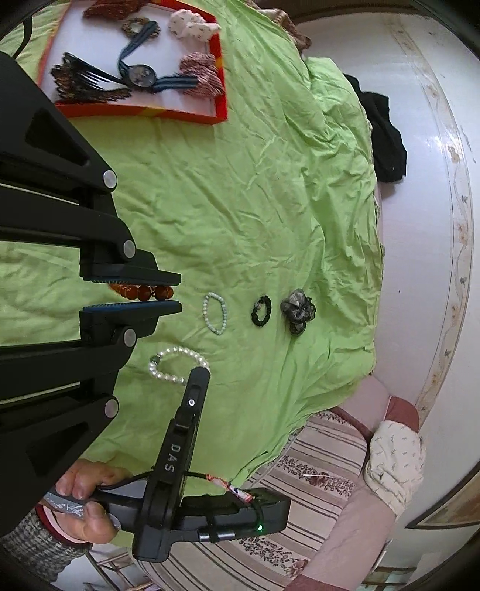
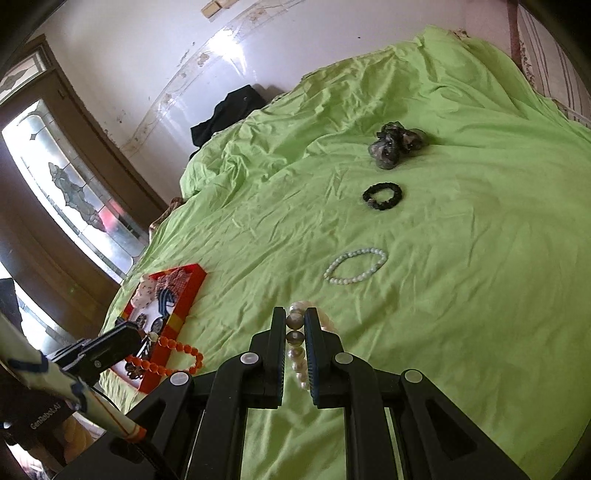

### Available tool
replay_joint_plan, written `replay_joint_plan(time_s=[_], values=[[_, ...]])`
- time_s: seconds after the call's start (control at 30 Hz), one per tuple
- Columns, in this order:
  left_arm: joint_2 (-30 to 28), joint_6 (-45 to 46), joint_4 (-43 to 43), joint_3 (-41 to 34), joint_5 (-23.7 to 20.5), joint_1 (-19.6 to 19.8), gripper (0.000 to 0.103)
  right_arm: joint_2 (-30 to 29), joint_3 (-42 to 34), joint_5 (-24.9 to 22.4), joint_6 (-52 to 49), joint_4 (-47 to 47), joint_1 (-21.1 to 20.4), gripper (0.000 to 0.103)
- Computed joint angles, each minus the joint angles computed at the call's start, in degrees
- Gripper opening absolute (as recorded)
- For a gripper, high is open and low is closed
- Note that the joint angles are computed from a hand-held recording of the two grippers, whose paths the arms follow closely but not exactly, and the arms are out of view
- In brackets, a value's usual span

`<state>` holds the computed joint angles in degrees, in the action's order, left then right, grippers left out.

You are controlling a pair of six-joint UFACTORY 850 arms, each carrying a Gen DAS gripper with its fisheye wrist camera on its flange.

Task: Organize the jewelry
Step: 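Lift both bracelets and carry them toward the red box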

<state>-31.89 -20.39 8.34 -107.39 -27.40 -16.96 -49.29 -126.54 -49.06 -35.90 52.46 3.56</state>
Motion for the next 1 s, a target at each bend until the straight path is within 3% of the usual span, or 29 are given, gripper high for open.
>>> replay_joint_plan(time_s=[0.3, 0.57, 0.73, 1.0], values=[[5.5, -10.4, 8.4, 7.7, 1.5, 0.5, 0.007, 4.6, 7.4, 1.6, -3.5, 2.4, 1.0, 0.011], [10.2, -19.9, 17.9, 13.9, 2.7, 1.0, 0.007, 5.7, 9.0, -2.7, -3.4, 7.7, 0.9, 0.011], [12.4, -25.8, 24.5, 16.6, 3.0, 1.1, 0.007, 8.3, 12.4, -2.7, -4.4, 10.1, 1.6, 0.011], [15.1, -28.7, 26.6, 20.2, 4.2, 2.3, 0.007, 11.5, 15.3, -0.9, -4.9, 8.7, 3.6, 0.011]])
